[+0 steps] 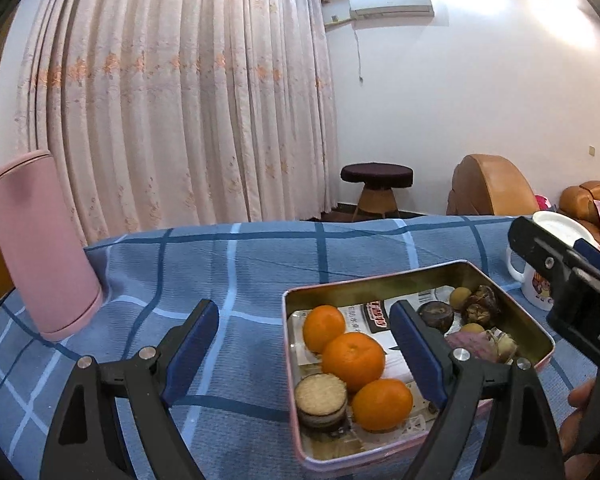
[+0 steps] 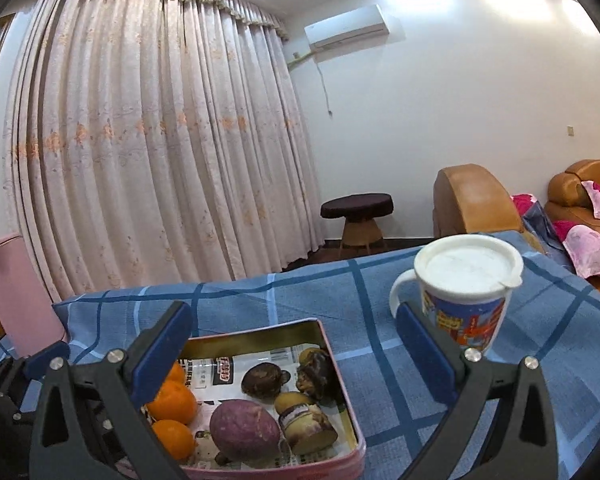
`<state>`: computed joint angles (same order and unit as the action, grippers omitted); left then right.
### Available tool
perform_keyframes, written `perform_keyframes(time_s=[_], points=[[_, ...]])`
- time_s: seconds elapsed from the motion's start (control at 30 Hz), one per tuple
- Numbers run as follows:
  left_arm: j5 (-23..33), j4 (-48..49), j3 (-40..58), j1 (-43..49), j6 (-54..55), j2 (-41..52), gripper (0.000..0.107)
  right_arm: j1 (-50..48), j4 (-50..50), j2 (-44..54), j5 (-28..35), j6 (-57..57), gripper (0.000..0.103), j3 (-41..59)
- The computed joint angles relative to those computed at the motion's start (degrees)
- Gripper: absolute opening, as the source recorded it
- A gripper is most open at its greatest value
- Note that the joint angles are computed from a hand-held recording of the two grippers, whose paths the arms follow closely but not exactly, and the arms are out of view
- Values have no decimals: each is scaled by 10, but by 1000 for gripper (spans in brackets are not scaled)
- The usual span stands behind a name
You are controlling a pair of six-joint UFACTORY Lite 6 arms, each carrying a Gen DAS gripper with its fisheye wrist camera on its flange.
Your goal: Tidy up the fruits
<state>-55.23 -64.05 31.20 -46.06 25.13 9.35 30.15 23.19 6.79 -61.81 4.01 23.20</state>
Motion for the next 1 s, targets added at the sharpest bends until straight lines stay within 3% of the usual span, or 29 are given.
perform_keyframes(time_s=[0.43, 1.0], points=[[-44, -19, -60, -48, -14, -43, 88, 117, 143, -42, -54, -76, 103, -55], [-107, -69, -127, -124, -36, -88, 88, 208, 249, -77, -98, -101, 103, -98]])
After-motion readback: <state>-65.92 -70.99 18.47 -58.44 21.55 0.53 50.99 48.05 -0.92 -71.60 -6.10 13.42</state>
